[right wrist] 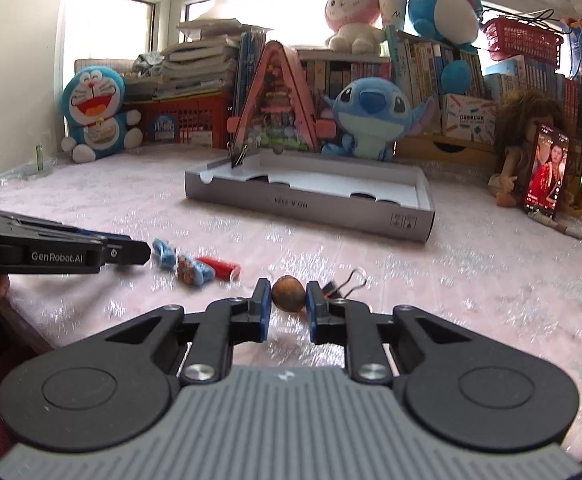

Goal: Organize rigid objects
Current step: 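Carry both held brown nuts over the white box with both grippers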

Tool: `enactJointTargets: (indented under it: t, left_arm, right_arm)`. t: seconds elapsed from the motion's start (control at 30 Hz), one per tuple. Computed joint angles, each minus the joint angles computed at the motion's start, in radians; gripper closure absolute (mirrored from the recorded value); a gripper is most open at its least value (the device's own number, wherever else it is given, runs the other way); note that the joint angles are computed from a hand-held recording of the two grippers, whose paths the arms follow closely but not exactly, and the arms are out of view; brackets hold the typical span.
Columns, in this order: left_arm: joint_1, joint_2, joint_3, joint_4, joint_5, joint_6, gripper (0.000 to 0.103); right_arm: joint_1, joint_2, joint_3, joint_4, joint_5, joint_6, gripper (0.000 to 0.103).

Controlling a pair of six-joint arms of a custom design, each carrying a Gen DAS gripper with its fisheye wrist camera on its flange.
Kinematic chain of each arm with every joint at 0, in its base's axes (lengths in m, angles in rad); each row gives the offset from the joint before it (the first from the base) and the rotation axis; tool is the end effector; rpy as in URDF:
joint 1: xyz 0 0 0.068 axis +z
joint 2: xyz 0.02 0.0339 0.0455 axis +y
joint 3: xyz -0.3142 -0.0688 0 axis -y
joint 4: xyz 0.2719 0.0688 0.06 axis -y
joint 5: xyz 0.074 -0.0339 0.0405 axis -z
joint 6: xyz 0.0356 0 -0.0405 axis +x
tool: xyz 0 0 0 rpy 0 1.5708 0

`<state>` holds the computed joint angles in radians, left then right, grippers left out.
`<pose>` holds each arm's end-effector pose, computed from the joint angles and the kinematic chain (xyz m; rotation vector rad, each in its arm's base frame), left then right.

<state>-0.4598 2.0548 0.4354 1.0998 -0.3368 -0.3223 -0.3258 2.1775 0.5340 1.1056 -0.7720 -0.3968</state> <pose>0.2797 -0.1254 0.0637 -0.0609 2.0602 -0.1311 0.3156 -0.0804 0.0451 -0.5088 1.8951 0.3430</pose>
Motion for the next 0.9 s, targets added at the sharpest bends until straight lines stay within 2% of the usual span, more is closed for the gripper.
enactJointTargets:
  t: [0.47, 0.9]
  left_arm:
    - [0.03, -0.065, 0.043, -0.092, 0.01, 0.005, 0.085]
    - [0.14, -0.127, 0.213, -0.312, 0.091, 0.003, 0.085]
  right_arm:
    - [-0.009, -0.029, 0.063, -0.052, 0.065, 0.091, 0.081]
    - [-0.012, -0.069, 0.291, -0.377, 0.087, 0.192, 0.081]
